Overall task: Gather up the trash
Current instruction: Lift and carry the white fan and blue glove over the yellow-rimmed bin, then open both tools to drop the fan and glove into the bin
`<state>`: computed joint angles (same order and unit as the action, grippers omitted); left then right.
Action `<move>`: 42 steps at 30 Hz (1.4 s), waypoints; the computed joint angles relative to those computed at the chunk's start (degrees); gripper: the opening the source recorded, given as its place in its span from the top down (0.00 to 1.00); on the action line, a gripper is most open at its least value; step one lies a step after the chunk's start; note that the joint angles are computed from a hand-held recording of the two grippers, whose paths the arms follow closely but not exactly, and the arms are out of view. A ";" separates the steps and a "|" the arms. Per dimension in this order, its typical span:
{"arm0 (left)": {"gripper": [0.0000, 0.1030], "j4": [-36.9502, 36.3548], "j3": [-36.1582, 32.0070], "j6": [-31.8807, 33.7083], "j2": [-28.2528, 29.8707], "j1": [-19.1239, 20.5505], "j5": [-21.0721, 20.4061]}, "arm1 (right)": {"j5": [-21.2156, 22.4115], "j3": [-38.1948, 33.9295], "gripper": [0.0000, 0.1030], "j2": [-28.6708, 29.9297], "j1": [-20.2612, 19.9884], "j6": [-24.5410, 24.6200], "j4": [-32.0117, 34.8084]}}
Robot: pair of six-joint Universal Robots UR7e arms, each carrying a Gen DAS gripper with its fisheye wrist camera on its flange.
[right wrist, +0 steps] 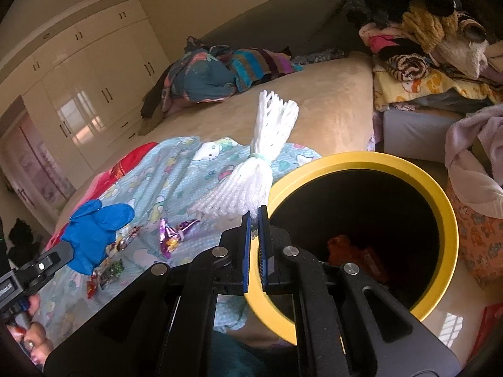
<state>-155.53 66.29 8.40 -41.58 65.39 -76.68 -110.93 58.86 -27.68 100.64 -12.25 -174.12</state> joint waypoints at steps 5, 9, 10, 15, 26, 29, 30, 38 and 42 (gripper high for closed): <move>0.97 0.51 -0.30 -0.02 0.45 -0.13 0.14 | -0.80 -0.20 0.98 -0.21 -0.59 0.63 1.00; 0.97 1.04 -0.78 0.11 0.95 -0.31 0.24 | -1.54 -0.12 0.98 -0.37 -0.88 0.48 1.56; 0.97 1.07 -0.74 0.20 1.02 -0.38 0.27 | -1.76 -0.06 0.98 -0.43 -0.95 0.39 1.62; 0.97 1.94 -1.07 0.54 1.80 -0.79 0.35 | -2.55 0.01 0.98 -0.73 -1.43 1.36 3.05; 0.97 5.60 -3.57 0.59 5.00 -1.44 -0.31 | -4.66 0.18 0.97 -1.57 -2.86 5.17 5.77; 0.97 6.54 -4.70 0.79 6.12 -1.59 -0.11 | -4.87 0.44 0.97 -1.82 -3.21 5.91 5.77; 0.97 6.84 -5.16 0.87 6.54 -1.64 0.11 | -4.85 0.52 0.97 -1.94 -3.37 6.05 5.86; 0.96 10.44 -9.52 1.92 10.39 -1.99 2.12 | -4.72 0.70 0.96 -2.30 -4.12 8.03 7.19; 0.96 12.37 -12.07 1.91 12.39 -2.04 3.31 | -4.56 0.84 0.95 -2.51 -4.46 8.96 7.57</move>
